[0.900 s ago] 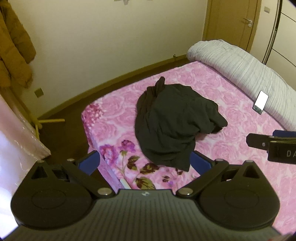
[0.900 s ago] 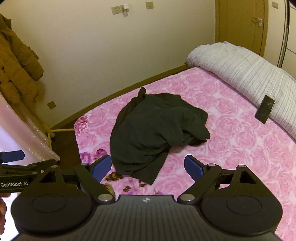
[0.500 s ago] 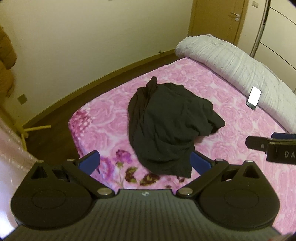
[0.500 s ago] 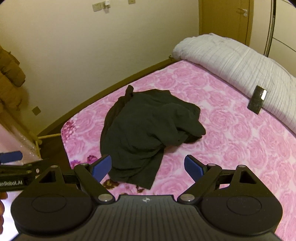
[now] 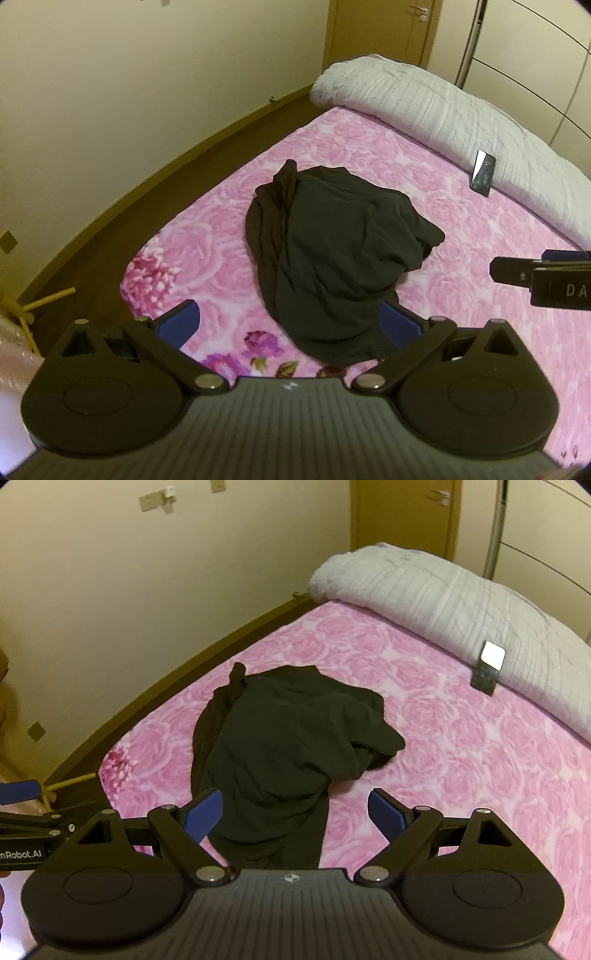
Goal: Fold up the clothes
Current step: 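Move both grippers toward the crumpled dark green shirt on the bed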
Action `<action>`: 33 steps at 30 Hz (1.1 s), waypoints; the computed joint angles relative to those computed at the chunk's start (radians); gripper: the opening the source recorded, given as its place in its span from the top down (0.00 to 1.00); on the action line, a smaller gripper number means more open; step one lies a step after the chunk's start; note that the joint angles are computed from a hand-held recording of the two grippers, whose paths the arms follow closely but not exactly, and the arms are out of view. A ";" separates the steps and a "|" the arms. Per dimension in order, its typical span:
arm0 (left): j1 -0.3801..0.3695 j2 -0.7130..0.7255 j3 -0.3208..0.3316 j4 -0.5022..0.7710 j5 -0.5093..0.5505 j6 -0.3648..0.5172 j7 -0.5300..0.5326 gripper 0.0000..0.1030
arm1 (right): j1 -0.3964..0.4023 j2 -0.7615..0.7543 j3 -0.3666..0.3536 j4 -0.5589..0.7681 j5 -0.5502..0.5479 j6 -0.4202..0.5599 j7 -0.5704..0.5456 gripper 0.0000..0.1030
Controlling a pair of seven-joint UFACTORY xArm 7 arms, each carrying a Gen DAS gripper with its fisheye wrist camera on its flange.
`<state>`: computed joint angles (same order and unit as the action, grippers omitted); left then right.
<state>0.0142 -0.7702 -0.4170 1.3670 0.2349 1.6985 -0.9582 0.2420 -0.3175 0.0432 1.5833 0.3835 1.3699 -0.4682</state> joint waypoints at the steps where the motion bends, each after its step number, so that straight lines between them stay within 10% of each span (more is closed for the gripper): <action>1: -0.008 -0.010 0.012 -0.009 0.000 -0.003 0.011 0.01 | -0.001 -0.007 0.008 -0.005 -0.006 -0.004 0.014 0.14; 33: -0.011 0.123 0.023 0.028 0.042 -0.072 0.013 0.01 | -0.017 0.128 0.008 0.103 0.006 -0.012 -0.010 0.14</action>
